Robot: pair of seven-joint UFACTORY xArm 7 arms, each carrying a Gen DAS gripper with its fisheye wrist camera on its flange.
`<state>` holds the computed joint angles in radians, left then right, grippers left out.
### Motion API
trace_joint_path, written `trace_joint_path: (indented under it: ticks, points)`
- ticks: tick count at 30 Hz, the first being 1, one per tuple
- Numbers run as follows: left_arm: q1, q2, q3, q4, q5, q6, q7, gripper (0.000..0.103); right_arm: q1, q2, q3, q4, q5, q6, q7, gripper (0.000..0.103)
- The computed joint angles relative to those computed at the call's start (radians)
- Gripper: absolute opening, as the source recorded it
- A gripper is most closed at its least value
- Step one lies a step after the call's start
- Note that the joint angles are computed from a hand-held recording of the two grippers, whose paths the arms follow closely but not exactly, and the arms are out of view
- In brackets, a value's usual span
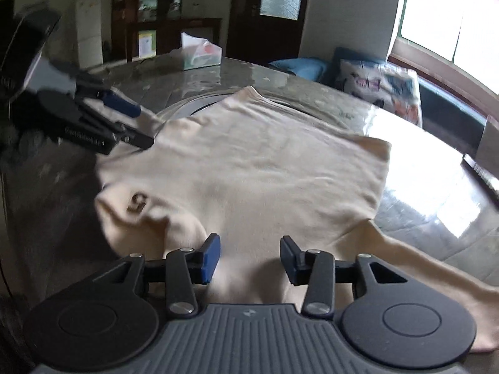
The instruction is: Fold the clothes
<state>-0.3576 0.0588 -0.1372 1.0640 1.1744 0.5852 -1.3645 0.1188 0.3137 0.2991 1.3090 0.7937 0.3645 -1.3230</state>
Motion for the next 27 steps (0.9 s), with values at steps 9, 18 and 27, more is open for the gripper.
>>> trace_joint_path:
  ticks: [9,18,27]
  points:
    - [-0.054,0.050,-0.006,0.025,0.039,-0.002,0.008,0.073,0.009,0.002,-0.004,0.003,0.060,0.039,-0.004,0.048]
    - [-0.051,0.028,-0.003,0.029,0.113,-0.012,-0.119,0.088,-0.038,-0.019,-0.044,0.016,0.223,0.086,0.032,0.054]
    - [-0.061,0.069,0.009,0.093,0.101,-0.020,-0.140,0.098,-0.084,-0.035,-0.055,-0.024,0.280,0.061,0.048,0.056]
